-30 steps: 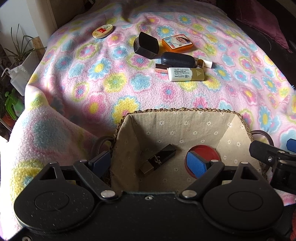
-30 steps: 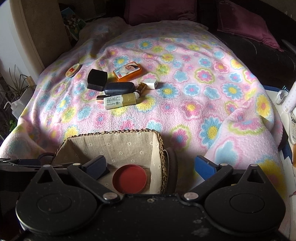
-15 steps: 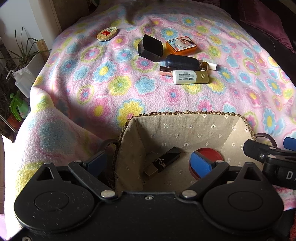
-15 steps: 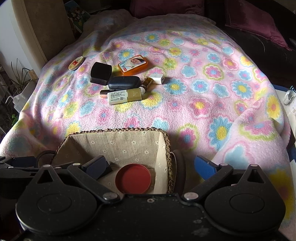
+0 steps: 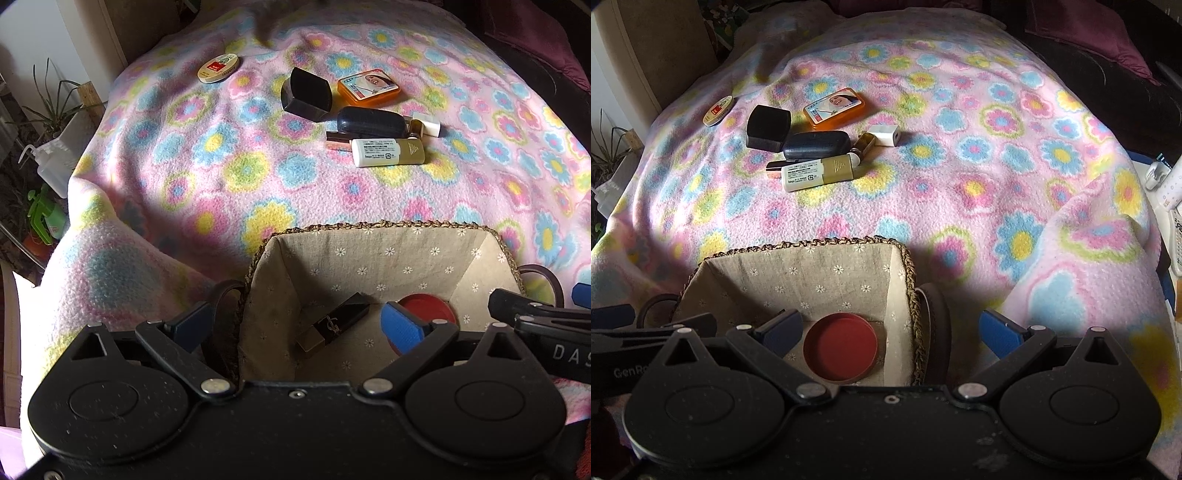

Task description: Organize rigid objects

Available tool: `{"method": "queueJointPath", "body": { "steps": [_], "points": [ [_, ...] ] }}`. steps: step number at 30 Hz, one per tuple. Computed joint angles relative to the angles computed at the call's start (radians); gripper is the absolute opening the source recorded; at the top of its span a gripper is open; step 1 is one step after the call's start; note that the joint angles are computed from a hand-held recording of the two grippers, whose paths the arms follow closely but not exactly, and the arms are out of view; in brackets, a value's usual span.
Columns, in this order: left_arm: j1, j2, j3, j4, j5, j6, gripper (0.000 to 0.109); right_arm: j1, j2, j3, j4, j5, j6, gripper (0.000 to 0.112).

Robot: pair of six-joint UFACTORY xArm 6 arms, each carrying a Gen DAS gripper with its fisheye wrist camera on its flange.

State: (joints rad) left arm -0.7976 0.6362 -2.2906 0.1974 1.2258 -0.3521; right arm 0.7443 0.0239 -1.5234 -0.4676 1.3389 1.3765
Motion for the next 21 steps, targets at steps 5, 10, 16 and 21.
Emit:
{"method": "queueJointPath", "body": {
  "steps": [5, 10, 16, 21],
  "points": [
    [0.004, 0.025, -0.046, -0.007, 0.027, 0.003, 0.095, 0.0, 0.003, -0.003, 0.009, 0.0, -0.01, 0.102],
    [0.002, 0.031, -0.06, 0.002, 0.025, 0.014, 0.095, -0.002, 0.002, -0.001, 0.014, 0.0, -0.002, 0.102],
    [0.006, 0.09, -0.161, -0.018, 0.089, 0.04, 0.095, -0.012, -0.008, 0.014, 0.026, -0.012, 0.024, 0.102],
    [0.01, 0.114, -0.198, -0.031, 0.117, 0.043, 0.095, -0.018, -0.01, 0.022, 0.037, -0.023, 0.038, 0.102]
  ]
}}
